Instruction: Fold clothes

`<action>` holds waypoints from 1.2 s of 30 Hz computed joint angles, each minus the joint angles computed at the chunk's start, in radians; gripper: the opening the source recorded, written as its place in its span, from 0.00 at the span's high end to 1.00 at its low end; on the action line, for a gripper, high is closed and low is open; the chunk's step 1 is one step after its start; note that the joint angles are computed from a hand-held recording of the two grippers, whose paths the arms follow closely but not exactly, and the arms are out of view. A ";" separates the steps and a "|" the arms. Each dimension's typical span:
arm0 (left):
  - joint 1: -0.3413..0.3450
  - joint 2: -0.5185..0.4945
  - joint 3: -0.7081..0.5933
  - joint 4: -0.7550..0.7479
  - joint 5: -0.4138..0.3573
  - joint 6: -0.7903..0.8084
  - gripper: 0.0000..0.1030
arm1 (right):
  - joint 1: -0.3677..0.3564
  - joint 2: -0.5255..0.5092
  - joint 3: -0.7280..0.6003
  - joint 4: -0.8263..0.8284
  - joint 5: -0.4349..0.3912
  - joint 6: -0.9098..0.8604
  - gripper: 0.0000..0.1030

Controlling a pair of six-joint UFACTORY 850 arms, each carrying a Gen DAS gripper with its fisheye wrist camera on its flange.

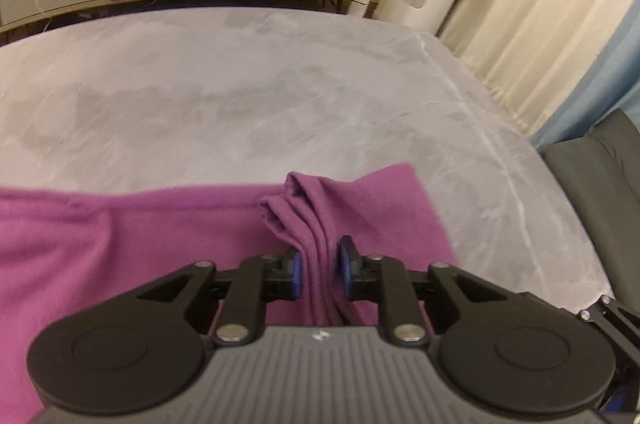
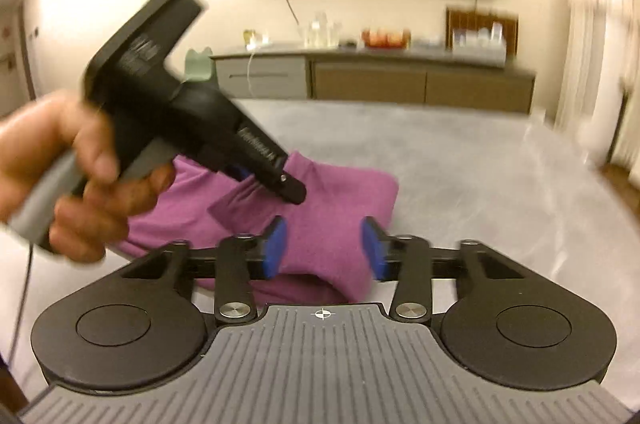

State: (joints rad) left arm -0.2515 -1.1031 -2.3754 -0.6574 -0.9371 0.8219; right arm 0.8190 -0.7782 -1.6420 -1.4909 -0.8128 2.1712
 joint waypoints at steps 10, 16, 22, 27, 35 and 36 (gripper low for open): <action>0.033 0.047 0.120 -0.143 0.027 0.108 0.83 | -0.048 -0.059 -0.078 0.158 0.108 -0.046 0.75; 0.046 0.057 0.111 -0.147 0.028 0.086 0.89 | -0.041 -0.019 -0.015 0.048 0.071 0.179 0.73; 0.039 0.062 0.147 -0.065 0.091 0.105 0.87 | -0.050 -0.075 -0.105 0.176 0.113 -0.013 0.74; 0.054 0.125 0.230 -0.126 0.131 0.161 0.82 | -0.039 -0.106 -0.164 0.261 0.053 -0.143 0.74; 0.078 0.211 0.397 -0.168 0.090 0.303 0.78 | -0.055 -0.106 -0.180 0.266 0.074 -0.155 0.73; 0.078 0.218 0.412 -0.183 0.104 0.335 0.78 | -0.060 -0.104 -0.186 0.253 0.065 -0.149 0.73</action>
